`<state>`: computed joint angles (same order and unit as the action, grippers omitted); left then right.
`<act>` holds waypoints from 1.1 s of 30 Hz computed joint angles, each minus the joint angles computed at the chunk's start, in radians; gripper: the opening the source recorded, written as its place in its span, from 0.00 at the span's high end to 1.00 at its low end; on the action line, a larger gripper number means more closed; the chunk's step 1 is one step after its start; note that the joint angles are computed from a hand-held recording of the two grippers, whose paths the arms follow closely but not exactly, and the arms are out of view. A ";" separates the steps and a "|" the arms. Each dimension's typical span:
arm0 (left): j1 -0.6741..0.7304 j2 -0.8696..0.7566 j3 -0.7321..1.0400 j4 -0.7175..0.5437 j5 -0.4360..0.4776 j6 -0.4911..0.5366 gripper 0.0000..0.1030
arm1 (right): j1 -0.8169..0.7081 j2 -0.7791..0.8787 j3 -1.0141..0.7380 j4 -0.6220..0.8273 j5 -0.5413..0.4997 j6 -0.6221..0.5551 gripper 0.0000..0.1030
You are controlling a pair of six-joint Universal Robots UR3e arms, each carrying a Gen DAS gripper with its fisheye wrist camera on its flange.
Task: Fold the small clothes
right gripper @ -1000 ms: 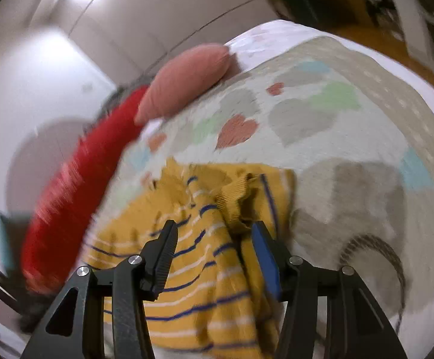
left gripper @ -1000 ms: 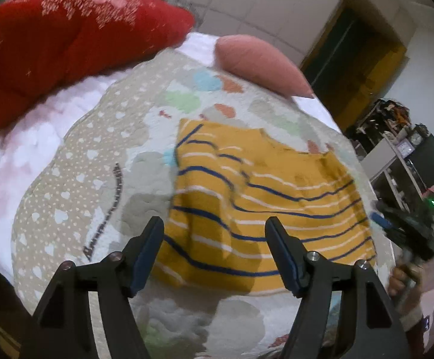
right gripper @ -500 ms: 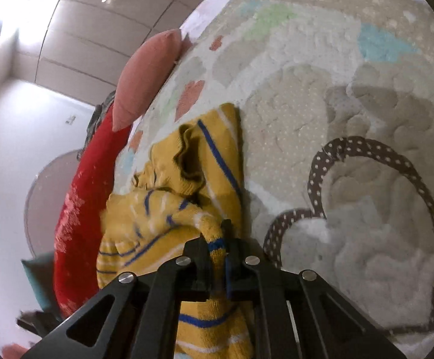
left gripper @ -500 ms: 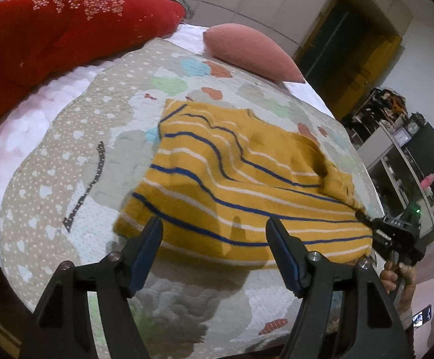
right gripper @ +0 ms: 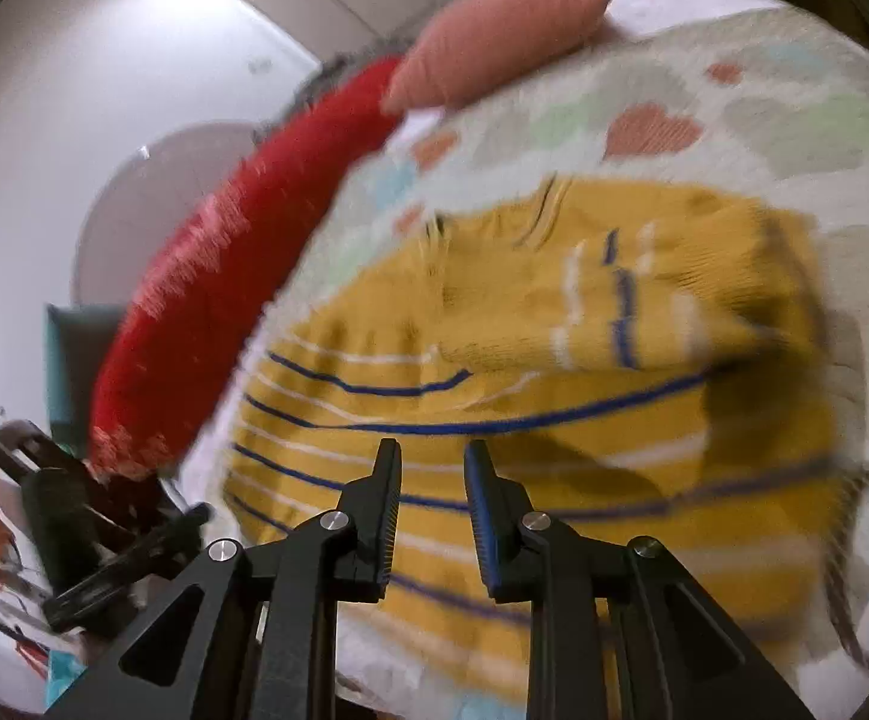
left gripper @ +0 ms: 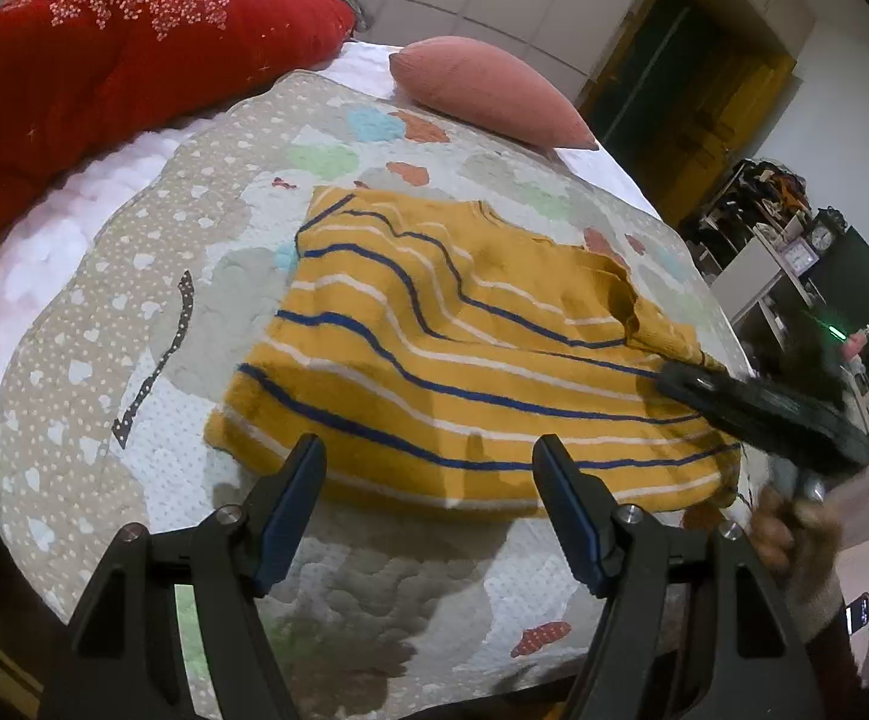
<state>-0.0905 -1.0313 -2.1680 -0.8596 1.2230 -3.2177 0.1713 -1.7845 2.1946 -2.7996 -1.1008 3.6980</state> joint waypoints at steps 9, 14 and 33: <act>0.006 0.059 -0.027 0.028 0.003 0.021 0.26 | -0.336 0.092 0.126 -0.275 0.052 0.172 0.75; 0.002 0.077 -0.053 0.070 -0.010 0.015 0.26 | -0.369 -0.055 0.155 -0.176 0.034 0.166 0.55; -0.388 0.081 -0.010 0.260 0.449 -0.132 0.04 | 0.402 -0.378 0.076 0.132 -0.743 0.372 0.32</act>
<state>-0.4781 -0.9508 -2.1779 -0.6000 1.6716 -3.3493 0.5730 -2.1628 2.2706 -2.6675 -1.8434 4.0701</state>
